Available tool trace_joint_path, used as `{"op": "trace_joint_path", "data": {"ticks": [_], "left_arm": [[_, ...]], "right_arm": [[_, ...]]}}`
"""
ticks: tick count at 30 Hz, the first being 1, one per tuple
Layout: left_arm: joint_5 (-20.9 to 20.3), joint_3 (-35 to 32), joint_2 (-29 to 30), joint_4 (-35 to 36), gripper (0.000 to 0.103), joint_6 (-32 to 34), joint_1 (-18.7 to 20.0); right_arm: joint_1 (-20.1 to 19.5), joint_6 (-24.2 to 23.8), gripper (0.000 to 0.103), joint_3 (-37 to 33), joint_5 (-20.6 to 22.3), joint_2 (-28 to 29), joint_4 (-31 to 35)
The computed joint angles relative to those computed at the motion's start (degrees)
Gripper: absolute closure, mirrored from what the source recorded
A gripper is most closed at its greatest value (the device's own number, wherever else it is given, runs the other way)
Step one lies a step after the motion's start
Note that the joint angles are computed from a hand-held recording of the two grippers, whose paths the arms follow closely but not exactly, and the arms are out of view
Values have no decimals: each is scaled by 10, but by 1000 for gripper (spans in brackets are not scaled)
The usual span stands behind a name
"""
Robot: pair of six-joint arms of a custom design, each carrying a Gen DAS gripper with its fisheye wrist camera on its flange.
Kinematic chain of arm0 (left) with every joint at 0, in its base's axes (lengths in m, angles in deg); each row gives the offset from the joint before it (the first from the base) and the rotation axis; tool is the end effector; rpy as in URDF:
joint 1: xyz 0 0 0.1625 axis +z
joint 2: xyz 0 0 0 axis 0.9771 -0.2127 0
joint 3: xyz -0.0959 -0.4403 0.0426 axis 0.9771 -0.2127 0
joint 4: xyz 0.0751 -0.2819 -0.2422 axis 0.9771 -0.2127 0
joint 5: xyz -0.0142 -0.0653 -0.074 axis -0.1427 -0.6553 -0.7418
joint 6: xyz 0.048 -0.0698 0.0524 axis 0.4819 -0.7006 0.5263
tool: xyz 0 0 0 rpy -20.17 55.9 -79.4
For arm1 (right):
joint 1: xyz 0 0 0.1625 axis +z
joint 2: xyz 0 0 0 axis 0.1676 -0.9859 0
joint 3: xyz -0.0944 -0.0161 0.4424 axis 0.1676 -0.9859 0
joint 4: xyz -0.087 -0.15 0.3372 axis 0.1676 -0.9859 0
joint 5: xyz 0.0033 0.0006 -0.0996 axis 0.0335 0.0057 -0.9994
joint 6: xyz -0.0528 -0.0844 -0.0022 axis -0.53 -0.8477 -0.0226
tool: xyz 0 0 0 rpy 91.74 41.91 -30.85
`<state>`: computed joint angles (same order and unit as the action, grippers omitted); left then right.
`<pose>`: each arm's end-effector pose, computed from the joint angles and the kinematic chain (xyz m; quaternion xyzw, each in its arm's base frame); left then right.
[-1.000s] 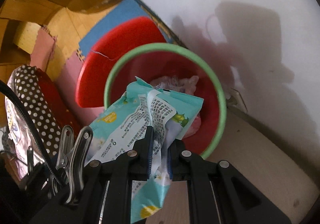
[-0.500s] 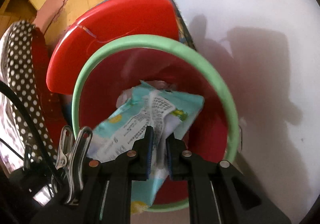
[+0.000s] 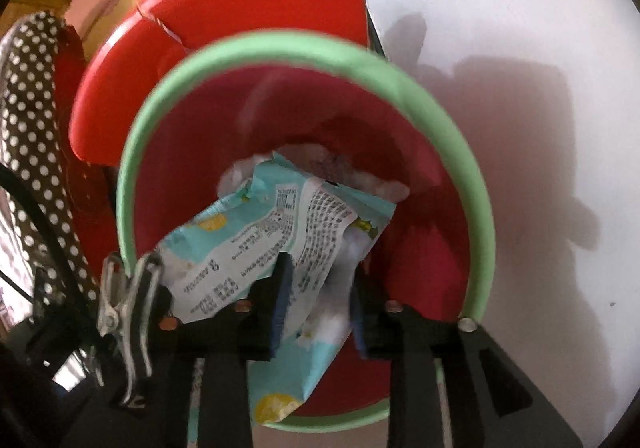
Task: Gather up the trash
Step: 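Lower the teal packet into the bucket and open both tools, then move both open tools back to the table toward the remaining trash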
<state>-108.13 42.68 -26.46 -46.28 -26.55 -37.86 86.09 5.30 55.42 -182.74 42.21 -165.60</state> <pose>-0.3671 -0.5519 -0.0132 -0.3613 0.8753 -0.2382 0.2159 0.1309 -0.7439 0.1735 0.4124 -0.7855 -0.2974 0.3527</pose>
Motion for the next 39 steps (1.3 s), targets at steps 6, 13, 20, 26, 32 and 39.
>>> {"op": "trace_joint_path", "data": {"ticks": [6,13,20,26,32,39], "left_arm": [[1,3,-9,34,64,-39,-4],[6,1,-26,71,52,-35,-13],[24,-20,-46,131,49,-35,-27],[43,-40,-65,187,49,-38,-44],[45,-68,-90,246,49,-47,-66],[36,-156,-113,393,49,-48,-111]], "right_arm": [[7,-44,36,35,-20,-12,-61],[12,-39,29,47,-6,-26,-81],[22,-27,28,35,38,-39,-75],[31,-8,28,26,82,-55,-68],[47,19,28,26,157,-93,-84],[74,144,28,19,276,-179,-58]]}}
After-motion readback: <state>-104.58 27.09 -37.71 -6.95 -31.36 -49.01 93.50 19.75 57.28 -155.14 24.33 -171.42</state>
